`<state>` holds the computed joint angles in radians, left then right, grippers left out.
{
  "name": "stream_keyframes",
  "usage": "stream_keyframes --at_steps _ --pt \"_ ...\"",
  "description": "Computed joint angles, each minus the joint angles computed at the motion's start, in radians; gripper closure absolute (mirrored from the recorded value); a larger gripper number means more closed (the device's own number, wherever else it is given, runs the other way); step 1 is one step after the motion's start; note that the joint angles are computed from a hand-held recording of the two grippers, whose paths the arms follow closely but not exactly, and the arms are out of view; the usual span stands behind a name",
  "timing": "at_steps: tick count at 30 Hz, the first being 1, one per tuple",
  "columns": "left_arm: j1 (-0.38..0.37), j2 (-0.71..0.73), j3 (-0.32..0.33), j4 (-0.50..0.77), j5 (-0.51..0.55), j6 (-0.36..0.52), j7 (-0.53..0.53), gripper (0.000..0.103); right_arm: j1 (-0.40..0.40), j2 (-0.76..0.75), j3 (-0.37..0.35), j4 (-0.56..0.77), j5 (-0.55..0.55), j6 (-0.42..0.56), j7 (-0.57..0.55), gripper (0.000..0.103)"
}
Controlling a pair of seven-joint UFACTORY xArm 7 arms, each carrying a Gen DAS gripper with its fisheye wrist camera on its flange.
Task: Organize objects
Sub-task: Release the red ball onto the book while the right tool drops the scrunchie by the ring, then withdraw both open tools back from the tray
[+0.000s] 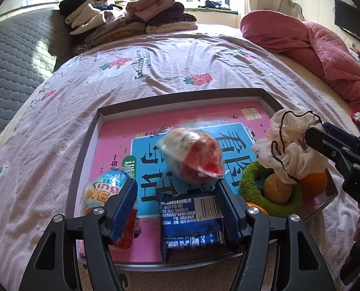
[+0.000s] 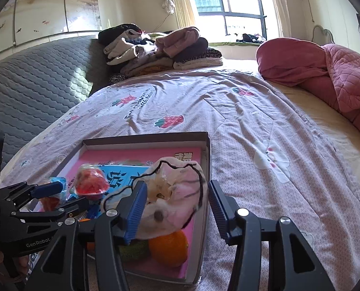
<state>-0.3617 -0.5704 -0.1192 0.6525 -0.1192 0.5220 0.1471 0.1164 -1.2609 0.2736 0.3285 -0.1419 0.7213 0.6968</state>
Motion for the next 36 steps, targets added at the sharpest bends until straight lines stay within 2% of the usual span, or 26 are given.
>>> stream_keyframes --at_steps 11,15,24,36 --pt "-0.010 -0.113 0.026 -0.029 -0.026 0.030 0.007 0.034 0.001 -0.058 0.013 0.018 0.000 0.031 0.017 0.045" --pt "-0.017 -0.161 0.041 -0.038 -0.044 0.039 0.011 0.029 0.012 -0.082 0.024 0.036 0.004 0.043 0.019 0.044" --pt "-0.021 -0.251 0.059 -0.046 -0.074 0.081 0.010 0.028 0.045 -0.131 0.059 0.078 0.027 0.097 0.035 0.042" --pt "-0.006 -0.378 0.090 -0.076 -0.093 0.147 0.039 0.025 0.048 -0.172 0.150 0.167 0.009 0.211 0.047 0.031"
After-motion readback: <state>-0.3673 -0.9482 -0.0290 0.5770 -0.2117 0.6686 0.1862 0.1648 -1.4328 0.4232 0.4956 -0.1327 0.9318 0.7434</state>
